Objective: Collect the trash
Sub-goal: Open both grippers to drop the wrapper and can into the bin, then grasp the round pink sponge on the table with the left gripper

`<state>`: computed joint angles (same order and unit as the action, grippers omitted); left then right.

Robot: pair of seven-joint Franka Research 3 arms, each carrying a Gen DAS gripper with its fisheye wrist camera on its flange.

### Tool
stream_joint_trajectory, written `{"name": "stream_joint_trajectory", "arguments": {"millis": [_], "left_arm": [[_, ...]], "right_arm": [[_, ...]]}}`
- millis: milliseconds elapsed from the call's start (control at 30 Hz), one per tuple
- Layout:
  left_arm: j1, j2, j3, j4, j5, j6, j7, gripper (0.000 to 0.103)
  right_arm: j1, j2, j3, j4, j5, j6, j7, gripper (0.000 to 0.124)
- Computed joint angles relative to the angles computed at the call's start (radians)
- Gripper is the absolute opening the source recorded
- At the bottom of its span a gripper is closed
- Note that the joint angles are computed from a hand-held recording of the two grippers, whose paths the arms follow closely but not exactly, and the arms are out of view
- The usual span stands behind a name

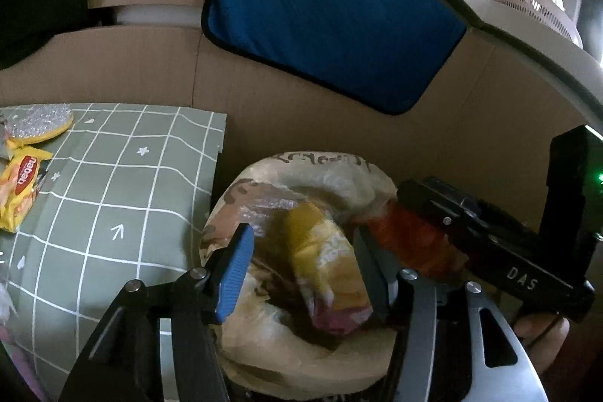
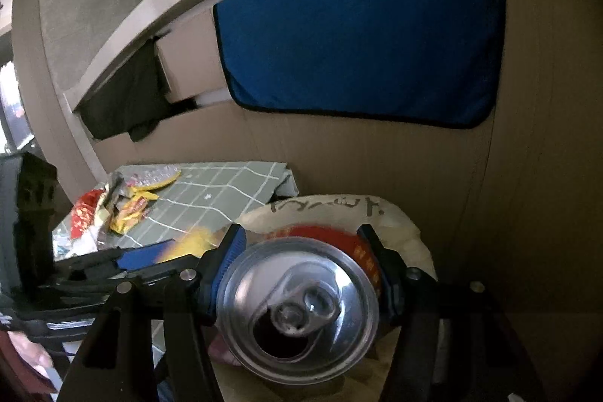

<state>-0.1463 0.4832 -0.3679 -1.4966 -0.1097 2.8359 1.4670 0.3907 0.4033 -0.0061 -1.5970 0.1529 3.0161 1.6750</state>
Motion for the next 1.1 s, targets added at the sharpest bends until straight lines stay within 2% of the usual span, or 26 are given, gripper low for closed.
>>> {"name": "stream_joint_trajectory", "arguments": {"millis": [167, 267, 367, 433, 567, 667, 733, 767, 833, 900, 967, 1000, 1100], "left_arm": [[0.006, -0.053, 0.019, -0.076, -0.006, 0.033, -0.051, 0.056], [-0.014, -0.106, 0.06, -0.15, 0.036, 0.092, -0.109, 0.056], [-0.055, -0.165, 0.127, -0.228, 0.133, 0.155, -0.199, 0.056], [-0.094, -0.212, 0.189, -0.28, 0.227, 0.175, -0.286, 0.056], [-0.07, -0.296, 0.194, -0.379, 0.284, 0.217, -0.376, 0.056], [-0.096, -0.384, 0.262, -0.461, 0.437, 0.212, -0.547, 0.056], [-0.076, -0.431, 0.267, -0.508, 0.5, 0.212, -0.619, 0.056], [-0.062, -0.459, 0.268, -0.536, 0.539, 0.211, -0.66, 0.056], [-0.019, -0.512, 0.266, -0.584, 0.666, 0.197, -0.782, 0.056], [0.04, -0.565, 0.254, -0.637, 0.756, 0.188, -0.877, 0.056], [0.078, -0.594, 0.245, -0.677, 0.745, 0.187, -0.889, 0.056], [0.082, -0.61, 0.256, -0.705, 0.684, 0.182, -0.853, 0.056], [0.051, -0.623, 0.295, -0.755, 0.473, 0.177, -0.708, 0.056]], "right_arm": [[0.013, -0.007, -0.022, -0.02, 0.005, 0.008, 0.048, 0.067], [0.024, -0.022, -0.041, -0.043, -0.006, 0.008, 0.089, 0.071], [0.002, -0.038, -0.011, -0.064, 0.006, -0.002, 0.078, 0.072], [0.011, -0.05, -0.016, -0.079, -0.01, -0.013, 0.081, 0.072], [0.057, -0.076, -0.054, -0.113, -0.079, -0.013, 0.129, 0.072], [0.071, -0.095, -0.047, -0.131, -0.12, -0.005, 0.132, 0.072], [0.08, -0.106, -0.033, -0.143, -0.143, 0.017, 0.113, 0.072], [0.103, -0.11, -0.05, -0.145, -0.17, 0.025, 0.126, 0.072], [0.188, -0.111, -0.125, -0.138, -0.276, 0.038, 0.189, 0.072], [0.224, -0.105, -0.148, -0.122, -0.338, 0.046, 0.215, 0.072], [0.189, -0.093, -0.081, -0.095, -0.317, 0.045, 0.159, 0.072], [0.157, -0.082, -0.027, -0.076, -0.281, 0.038, 0.11, 0.072], [0.114, -0.046, 0.057, -0.021, -0.194, 0.008, 0.018, 0.072]]}}
